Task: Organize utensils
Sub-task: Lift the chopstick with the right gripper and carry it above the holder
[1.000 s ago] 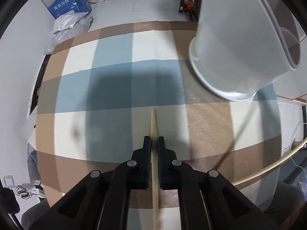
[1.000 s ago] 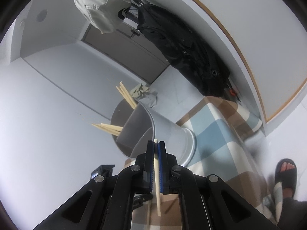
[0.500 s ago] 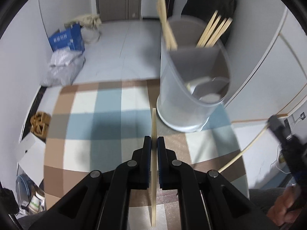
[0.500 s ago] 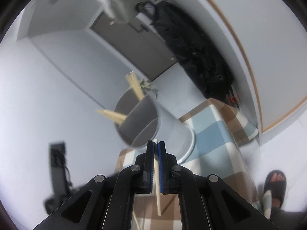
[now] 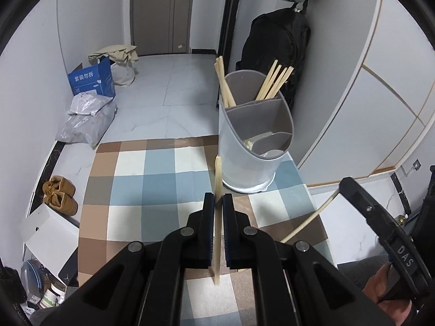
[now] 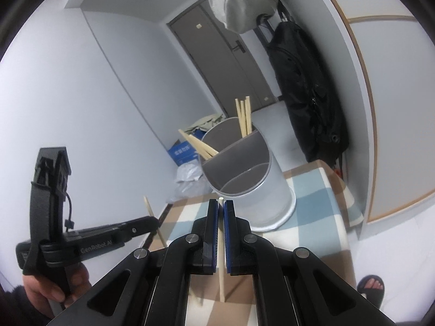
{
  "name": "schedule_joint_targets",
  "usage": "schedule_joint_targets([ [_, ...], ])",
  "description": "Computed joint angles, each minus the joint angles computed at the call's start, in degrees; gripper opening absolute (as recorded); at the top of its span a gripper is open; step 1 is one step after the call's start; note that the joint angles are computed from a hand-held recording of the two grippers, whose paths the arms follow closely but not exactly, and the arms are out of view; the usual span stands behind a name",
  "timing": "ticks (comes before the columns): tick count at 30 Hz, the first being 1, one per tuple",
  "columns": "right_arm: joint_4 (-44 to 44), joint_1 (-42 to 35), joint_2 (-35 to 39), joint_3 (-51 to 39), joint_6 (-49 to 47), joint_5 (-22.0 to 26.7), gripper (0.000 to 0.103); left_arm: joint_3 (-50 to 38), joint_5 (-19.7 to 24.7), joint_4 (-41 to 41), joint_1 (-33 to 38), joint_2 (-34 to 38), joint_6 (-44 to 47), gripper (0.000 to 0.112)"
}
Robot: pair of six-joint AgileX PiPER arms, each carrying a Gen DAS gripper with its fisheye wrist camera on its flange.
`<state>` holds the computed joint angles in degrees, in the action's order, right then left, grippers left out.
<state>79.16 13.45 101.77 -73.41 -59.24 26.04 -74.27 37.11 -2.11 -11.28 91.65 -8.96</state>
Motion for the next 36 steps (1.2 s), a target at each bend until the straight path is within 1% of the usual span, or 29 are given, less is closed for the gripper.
schedule_joint_targets([
  [2, -2.1, 0.3, -0.3, -0.4, 2.4, -0.3, 0.003, 0.3, 0.7, -1.0, -0.4, -1.3, 0.7, 0.002],
  [6, -4.8, 0.6, -1.3, -0.5, 5.3, -0.7, 0.003, 1.4, 0.0, -4.3, 0.3, -2.9, 4.4, 0.002],
  [13, -14.2, 1.7, -2.6, -1.7, 13.6, -2.9, 0.003, 1.0, -0.1, -8.4, 1.3, -3.3, 8.6, 0.001],
  [16, -16.8, 1.8, -3.0, -2.6, 15.9, -3.3, 0.003, 0.3, 0.4, -10.4, 1.8, -3.3, 10.5, 0.001],
  [22, -26.9, 2.3, -3.1, -7.0, 23.8, -3.0, 0.003, -2.1, 2.8, -14.1, 3.1, -3.3, 14.2, 0.001],
  [26, -33.7, 2.3, -2.3, -11.8, 28.7, -1.2, 0.003, -4.3, 4.1, -15.5, 3.6, -3.2, 15.7, 0.001],
  [31, -41.3, 2.3, 0.0, -20.5, 34.0, 3.0, 0.003, -9.2, 7.0, -18.0, 4.8, -1.9, 17.2, 0.001],
  [33, -43.9, 2.1, 1.6, -25.4, 36.0, 5.3, 0.003, -12.7, 9.0, -19.4, 5.5, -0.7, 17.7, 0.001],
  [36, -47.2, 1.8, 4.9, -34.0, 38.7, 9.4, 0.003, -17.1, 10.7, -19.4, 5.6, 0.9, 16.9, 0.001],
])
